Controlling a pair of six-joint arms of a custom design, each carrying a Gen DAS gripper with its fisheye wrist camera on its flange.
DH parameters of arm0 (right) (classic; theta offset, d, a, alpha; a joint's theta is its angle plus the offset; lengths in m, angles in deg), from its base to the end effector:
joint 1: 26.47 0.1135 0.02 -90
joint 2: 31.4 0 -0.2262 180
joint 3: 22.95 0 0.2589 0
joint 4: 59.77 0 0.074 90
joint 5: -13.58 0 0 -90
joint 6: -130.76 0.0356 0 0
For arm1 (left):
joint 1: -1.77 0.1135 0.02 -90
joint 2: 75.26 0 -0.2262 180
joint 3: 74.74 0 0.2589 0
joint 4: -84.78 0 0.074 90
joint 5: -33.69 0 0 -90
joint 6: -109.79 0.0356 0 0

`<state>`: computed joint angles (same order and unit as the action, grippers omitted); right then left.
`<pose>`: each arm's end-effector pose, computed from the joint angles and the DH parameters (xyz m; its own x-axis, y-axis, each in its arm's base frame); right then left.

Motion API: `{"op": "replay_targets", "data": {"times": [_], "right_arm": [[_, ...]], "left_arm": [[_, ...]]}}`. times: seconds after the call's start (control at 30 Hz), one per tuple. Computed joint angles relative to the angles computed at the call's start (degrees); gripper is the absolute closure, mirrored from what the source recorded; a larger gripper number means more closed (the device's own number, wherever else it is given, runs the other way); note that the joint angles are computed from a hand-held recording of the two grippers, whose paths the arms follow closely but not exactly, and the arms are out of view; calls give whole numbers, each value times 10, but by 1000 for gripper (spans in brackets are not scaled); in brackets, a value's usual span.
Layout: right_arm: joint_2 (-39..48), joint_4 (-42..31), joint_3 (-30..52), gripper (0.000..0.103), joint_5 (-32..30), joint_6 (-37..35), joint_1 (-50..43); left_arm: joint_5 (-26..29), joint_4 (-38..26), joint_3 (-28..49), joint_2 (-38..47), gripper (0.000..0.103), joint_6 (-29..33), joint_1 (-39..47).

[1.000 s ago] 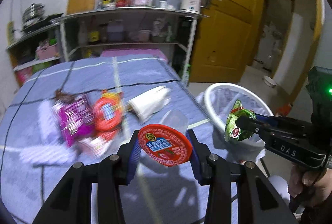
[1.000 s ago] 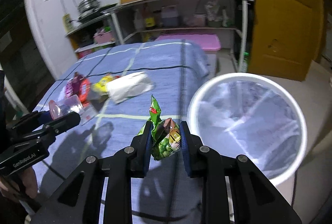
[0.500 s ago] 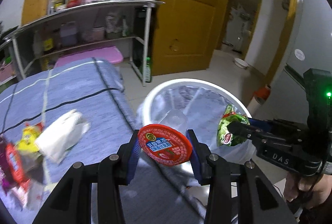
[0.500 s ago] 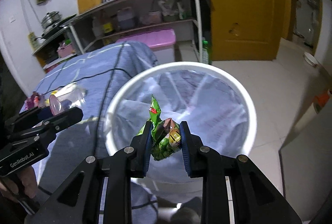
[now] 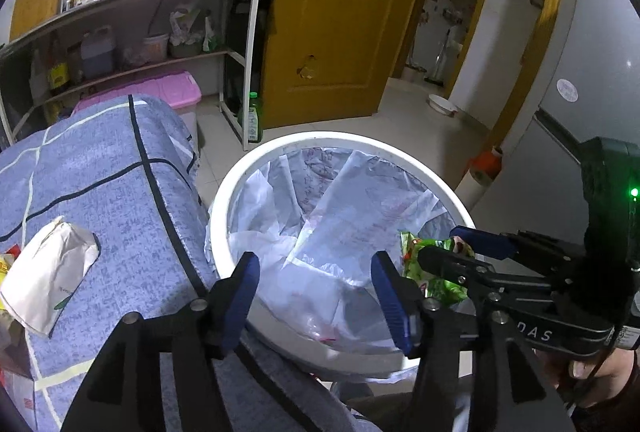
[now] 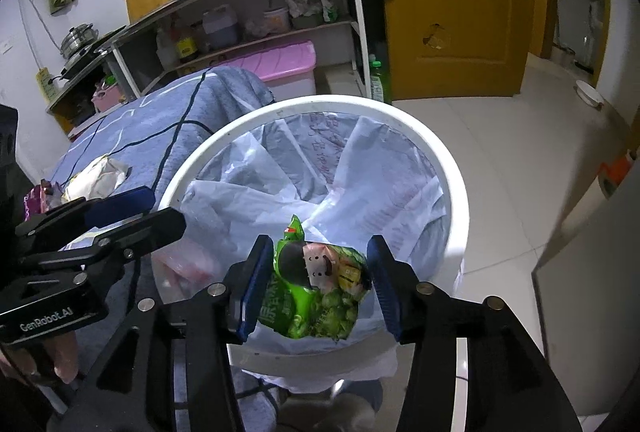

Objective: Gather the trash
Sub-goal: 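Carry the green bag and red lid over the bin and open both grippers, then withdraw both grippers from the bin back toward the table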

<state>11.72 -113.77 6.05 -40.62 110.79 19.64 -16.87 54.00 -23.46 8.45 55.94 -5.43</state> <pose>0.1151 0.0896 0.1095 -0.6270 0.4477 -0.6375 0.4566 0.8742 0.1649 0.2546 -0.0550 0.1089 -0.4904 0.5212 -0.6985 0.8300 0.5237 -0.1920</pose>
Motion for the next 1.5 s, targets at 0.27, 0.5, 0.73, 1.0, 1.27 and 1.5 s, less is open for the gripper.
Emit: {"op": "replay_targets", "data": {"times": [0.27,0.5,0.73,1.0,1.27,1.5], "right_arm": [[-11,-23,5,52,16,15,12],[6,-36,22,38,44,37,42],[60,-59,69,38,70,88,106],[163,-55,144,38,100,141,193],[286,41,222,38,96,78,225],[378,142,278,38,57,-10,208]], "left_arm": [[26,-29,7,-17,40,9,30],[42,-81,13,-40,40,46,81],[81,-161,12,-76,40,132,170],[103,-237,28,-59,40,260,298],[107,-269,75,10,45,354,437],[110,-264,140,76,45,364,507]]}}
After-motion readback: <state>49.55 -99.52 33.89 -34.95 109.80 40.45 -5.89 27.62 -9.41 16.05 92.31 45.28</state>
